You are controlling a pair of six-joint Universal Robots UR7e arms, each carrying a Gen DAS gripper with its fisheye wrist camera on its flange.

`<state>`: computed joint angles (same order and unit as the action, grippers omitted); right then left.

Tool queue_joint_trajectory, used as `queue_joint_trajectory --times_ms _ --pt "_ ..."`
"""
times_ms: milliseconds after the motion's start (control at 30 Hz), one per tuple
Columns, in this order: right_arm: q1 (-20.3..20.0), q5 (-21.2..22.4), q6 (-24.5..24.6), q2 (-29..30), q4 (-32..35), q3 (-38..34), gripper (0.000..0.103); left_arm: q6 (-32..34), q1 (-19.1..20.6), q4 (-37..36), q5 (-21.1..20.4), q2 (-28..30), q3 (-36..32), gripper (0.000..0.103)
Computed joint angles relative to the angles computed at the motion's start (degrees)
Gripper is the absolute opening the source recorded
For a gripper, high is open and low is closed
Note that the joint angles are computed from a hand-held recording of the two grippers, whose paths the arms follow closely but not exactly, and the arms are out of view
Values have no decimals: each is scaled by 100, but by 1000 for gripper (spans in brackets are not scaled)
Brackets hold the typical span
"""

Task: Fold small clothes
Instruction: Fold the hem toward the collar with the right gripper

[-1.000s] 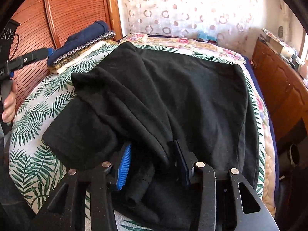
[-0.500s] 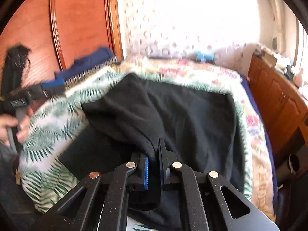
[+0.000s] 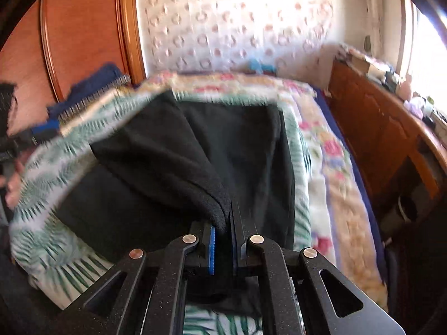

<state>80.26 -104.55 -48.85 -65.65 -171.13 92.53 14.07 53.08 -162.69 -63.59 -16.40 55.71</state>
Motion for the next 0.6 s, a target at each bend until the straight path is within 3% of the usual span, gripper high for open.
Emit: queue_joint_trajectory --times_ms 233,367,600 --pt "41 64 -90 -64 -156 77 18 80 -44 -47 89 15 40 81" --pt "61 233 -164 -200 -372 253 40 85 -51 -130 87 -20 97 81" --pt "159 405 -275 -38 -338 86 41 156 -66 -264 135 -51 163 81"
